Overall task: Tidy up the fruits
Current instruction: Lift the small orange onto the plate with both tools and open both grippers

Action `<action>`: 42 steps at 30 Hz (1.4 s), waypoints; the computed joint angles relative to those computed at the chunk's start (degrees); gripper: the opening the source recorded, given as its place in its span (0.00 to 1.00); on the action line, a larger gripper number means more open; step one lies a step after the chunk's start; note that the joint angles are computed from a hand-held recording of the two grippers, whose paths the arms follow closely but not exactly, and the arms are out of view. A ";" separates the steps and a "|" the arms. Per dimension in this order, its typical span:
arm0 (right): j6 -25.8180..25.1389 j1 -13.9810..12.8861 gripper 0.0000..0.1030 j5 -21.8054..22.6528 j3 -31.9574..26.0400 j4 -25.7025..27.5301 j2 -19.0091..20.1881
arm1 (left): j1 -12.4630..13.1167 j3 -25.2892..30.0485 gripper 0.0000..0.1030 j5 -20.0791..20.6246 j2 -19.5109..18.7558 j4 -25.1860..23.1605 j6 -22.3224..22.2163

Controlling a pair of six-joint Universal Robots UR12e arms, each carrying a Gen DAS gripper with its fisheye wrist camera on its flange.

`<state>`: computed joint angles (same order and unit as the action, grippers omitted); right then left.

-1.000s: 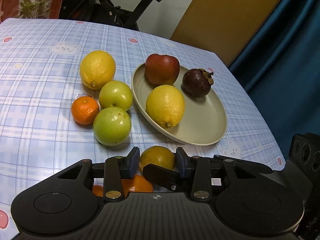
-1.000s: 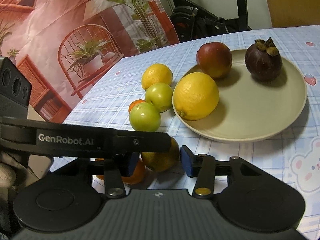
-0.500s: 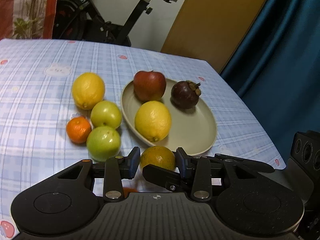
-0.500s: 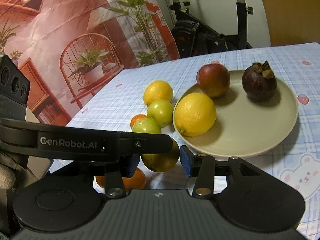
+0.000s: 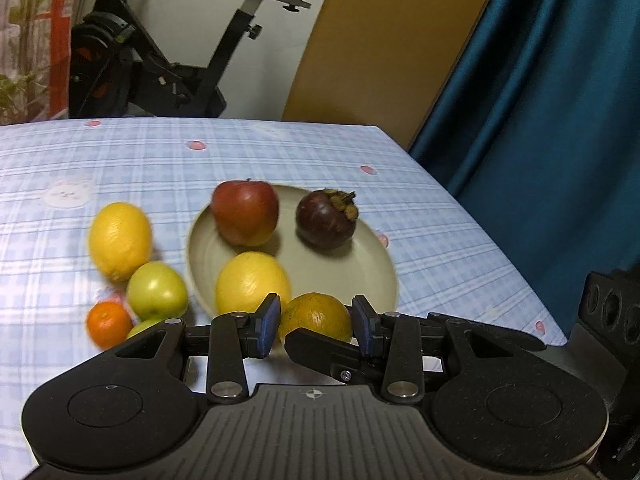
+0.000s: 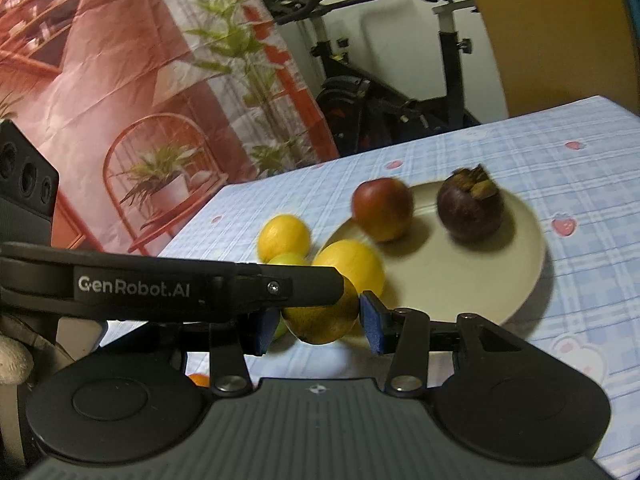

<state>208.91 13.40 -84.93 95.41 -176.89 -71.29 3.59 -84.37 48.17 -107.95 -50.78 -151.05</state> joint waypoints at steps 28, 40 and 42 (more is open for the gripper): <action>1.43 -3.93 0.42 0.56 -3.82 0.29 4.43 | -5.18 9.04 0.40 6.60 -7.77 0.96 -4.49; 0.05 -3.46 0.44 -1.26 -3.57 -0.20 4.11 | -4.96 7.50 0.41 6.65 -6.88 4.00 -5.05; -0.51 -3.08 0.44 -2.67 -3.83 0.52 3.88 | -4.68 7.24 0.41 6.53 -6.51 4.47 -5.57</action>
<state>208.40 10.32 -87.60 91.59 -176.37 -67.41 -1.09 -77.13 54.70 -114.46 -46.31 -156.62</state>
